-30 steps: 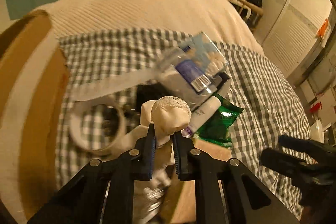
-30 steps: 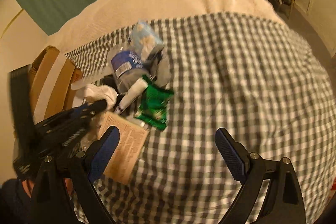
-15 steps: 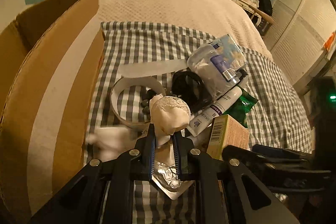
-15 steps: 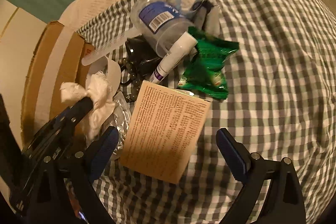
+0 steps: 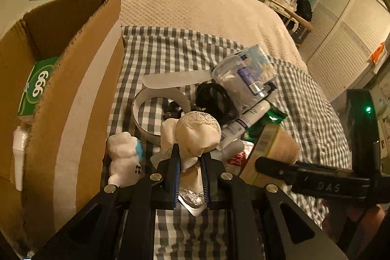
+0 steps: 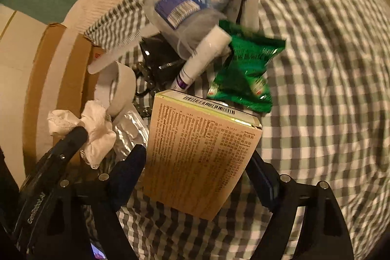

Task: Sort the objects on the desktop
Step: 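Grasp the tan medicine box with the right tool, then drop the cloth figure from the left tool into the box while the right tool drops the tan box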

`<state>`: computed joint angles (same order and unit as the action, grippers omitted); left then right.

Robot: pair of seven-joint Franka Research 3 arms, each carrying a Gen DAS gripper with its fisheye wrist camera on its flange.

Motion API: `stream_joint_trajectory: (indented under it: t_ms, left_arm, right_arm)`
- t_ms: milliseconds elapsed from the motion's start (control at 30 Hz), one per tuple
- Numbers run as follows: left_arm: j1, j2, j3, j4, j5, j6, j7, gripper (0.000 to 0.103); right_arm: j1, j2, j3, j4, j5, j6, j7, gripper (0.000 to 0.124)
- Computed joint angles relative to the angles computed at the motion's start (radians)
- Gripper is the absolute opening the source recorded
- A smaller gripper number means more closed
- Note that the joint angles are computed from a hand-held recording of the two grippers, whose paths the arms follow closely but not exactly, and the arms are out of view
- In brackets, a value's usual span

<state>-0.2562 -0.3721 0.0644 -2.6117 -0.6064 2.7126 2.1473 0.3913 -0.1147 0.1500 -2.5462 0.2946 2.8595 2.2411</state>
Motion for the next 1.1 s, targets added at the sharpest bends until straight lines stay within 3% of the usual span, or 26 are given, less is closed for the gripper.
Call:
stream_joint_trajectory:
  t_ms: [267,533,867,967,1100]
  left_arm:
    - [-0.027,-0.117,0.033,0.007,0.006,-0.054,0.032,0.015]
    - [-0.005,-0.167,0.059,0.098,-0.003,-0.243,0.010,0.015]
    - [0.047,-0.231,0.004,0.116,0.150,-0.172,-0.066,0.015]
    - [0.037,-0.226,0.030,0.155,0.190,-0.177,-0.064,0.015]
    - [0.060,-0.196,0.065,0.253,0.220,-0.243,-0.080,0.015]
  right_arm:
    - [-0.066,-0.177,0.047,-0.073,-0.153,-0.046,0.136,0.080]
    - [-0.133,-0.316,0.107,-0.052,-0.265,-0.108,0.176,0.080]
    - [-0.173,-0.341,0.171,0.062,-0.369,-0.143,0.249,0.080]
    - [-0.156,-0.343,0.167,0.110,-0.365,-0.187,0.258,0.080]
    - [-0.164,-0.301,0.191,0.215,-0.417,-0.238,0.297,0.080]
